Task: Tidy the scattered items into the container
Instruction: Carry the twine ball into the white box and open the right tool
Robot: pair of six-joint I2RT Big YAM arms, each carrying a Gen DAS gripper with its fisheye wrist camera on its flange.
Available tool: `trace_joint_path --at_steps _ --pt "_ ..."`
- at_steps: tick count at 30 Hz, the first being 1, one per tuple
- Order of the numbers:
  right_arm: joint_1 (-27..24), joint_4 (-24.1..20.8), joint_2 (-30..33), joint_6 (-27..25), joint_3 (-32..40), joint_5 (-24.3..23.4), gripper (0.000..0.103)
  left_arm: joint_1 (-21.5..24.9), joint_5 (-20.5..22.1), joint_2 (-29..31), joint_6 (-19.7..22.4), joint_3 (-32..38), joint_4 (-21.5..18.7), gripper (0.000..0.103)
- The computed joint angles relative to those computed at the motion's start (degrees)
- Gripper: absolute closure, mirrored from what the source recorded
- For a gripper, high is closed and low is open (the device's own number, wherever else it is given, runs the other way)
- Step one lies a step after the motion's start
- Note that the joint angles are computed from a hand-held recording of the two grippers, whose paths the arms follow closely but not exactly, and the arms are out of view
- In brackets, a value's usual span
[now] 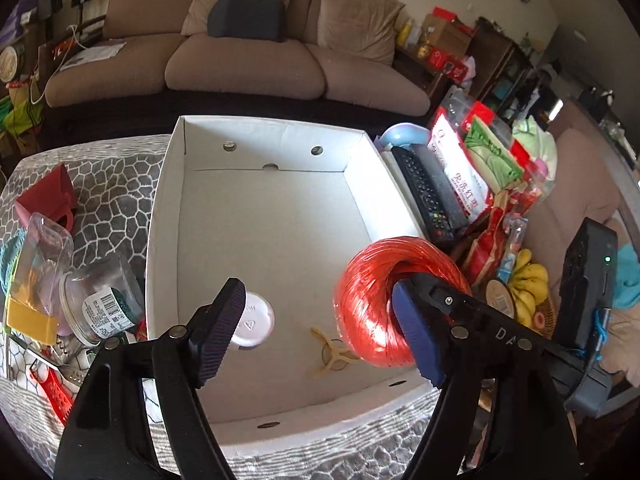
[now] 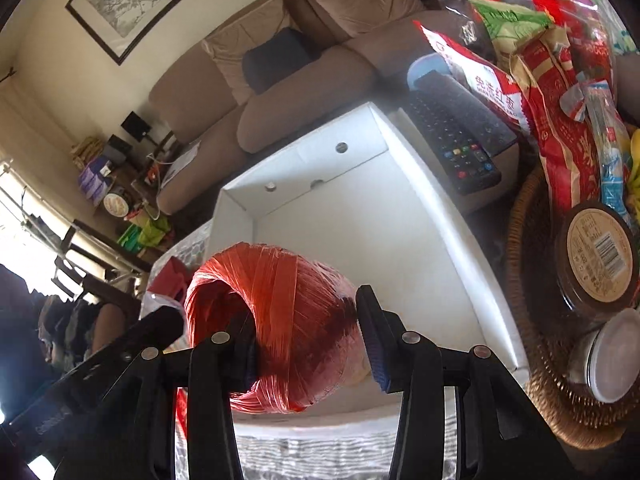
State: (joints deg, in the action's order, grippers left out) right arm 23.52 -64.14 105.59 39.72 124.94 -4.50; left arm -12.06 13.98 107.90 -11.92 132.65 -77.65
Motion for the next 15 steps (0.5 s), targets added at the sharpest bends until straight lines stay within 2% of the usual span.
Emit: trace_joint_path --at_steps 5,8,11,15 --pt "-2.4 -3.1 5.4 -2.4 3.4 0.1 0.059 0.9 1.5 1.6 0.4 -2.8 1.1 0.029" --pt "-2.6 -5.4 7.9 -4.1 5.4 0.4 0.059 0.9 -1.3 1.5 2.7 -4.7 1.7 0.029" --pt "-2.0 -8.0 10.0 -6.7 7.9 2.0 0.059 1.5 -1.2 0.5 3.4 -6.5 2.6 0.029" --pt "-1.6 -13.8 13.2 -8.0 12.2 1.7 0.058 2.3 -1.0 -0.7 4.5 -7.5 2.4 0.029"
